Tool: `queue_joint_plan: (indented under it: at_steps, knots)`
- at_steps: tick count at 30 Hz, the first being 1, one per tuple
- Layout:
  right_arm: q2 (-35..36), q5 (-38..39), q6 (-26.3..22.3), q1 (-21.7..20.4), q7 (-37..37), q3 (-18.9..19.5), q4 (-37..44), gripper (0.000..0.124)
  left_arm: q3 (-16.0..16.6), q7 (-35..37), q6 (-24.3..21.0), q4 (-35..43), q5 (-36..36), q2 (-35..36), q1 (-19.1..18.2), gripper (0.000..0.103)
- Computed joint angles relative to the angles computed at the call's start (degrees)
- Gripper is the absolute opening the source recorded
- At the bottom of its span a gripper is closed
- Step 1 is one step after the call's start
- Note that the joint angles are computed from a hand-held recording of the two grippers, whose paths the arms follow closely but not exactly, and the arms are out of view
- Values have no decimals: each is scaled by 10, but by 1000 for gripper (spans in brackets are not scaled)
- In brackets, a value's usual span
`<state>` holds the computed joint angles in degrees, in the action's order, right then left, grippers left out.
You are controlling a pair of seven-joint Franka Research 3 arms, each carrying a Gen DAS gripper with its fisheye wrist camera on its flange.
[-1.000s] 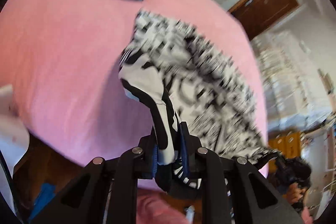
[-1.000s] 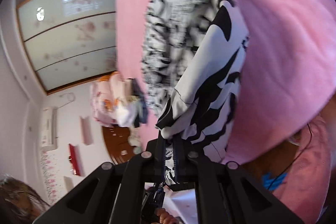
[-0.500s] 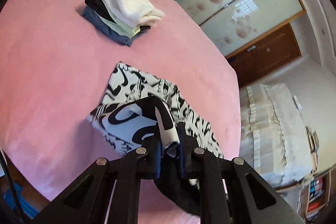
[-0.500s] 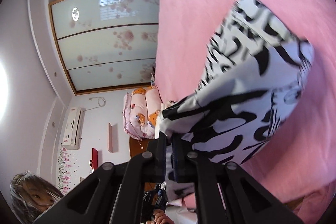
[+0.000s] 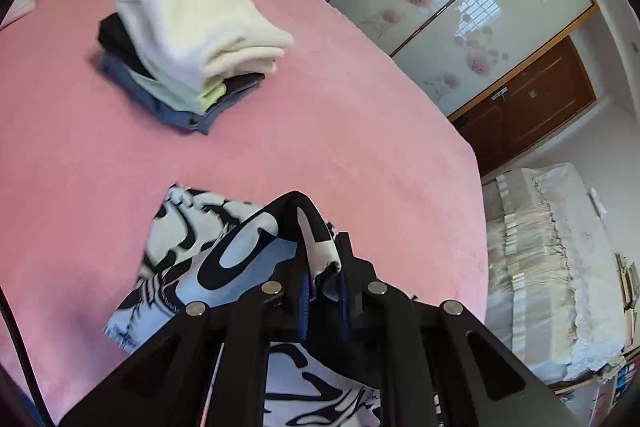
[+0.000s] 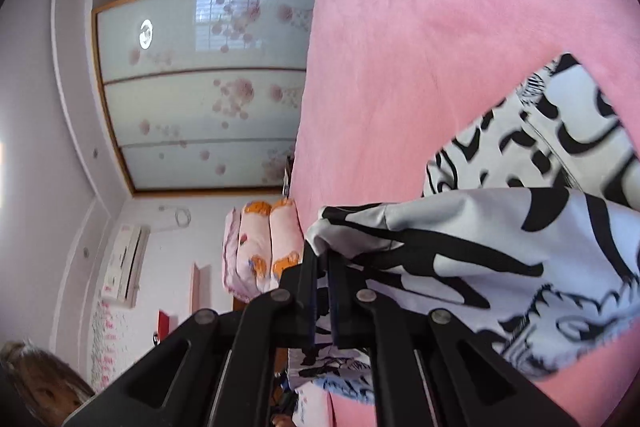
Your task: Fold large clothes
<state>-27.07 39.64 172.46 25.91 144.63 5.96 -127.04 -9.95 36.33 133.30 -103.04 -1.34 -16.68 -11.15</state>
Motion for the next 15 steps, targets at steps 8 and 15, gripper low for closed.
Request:
queue_joint_plan:
  at_steps: [8,15]
  knots:
    - [124,-31,-7,-44,14,2,53,4,-9,7,-12,98,46,150,13,7]
    - [192,-146,-63,-92,108,21,83,4,-12,26,-64,186,67,258,9,7]
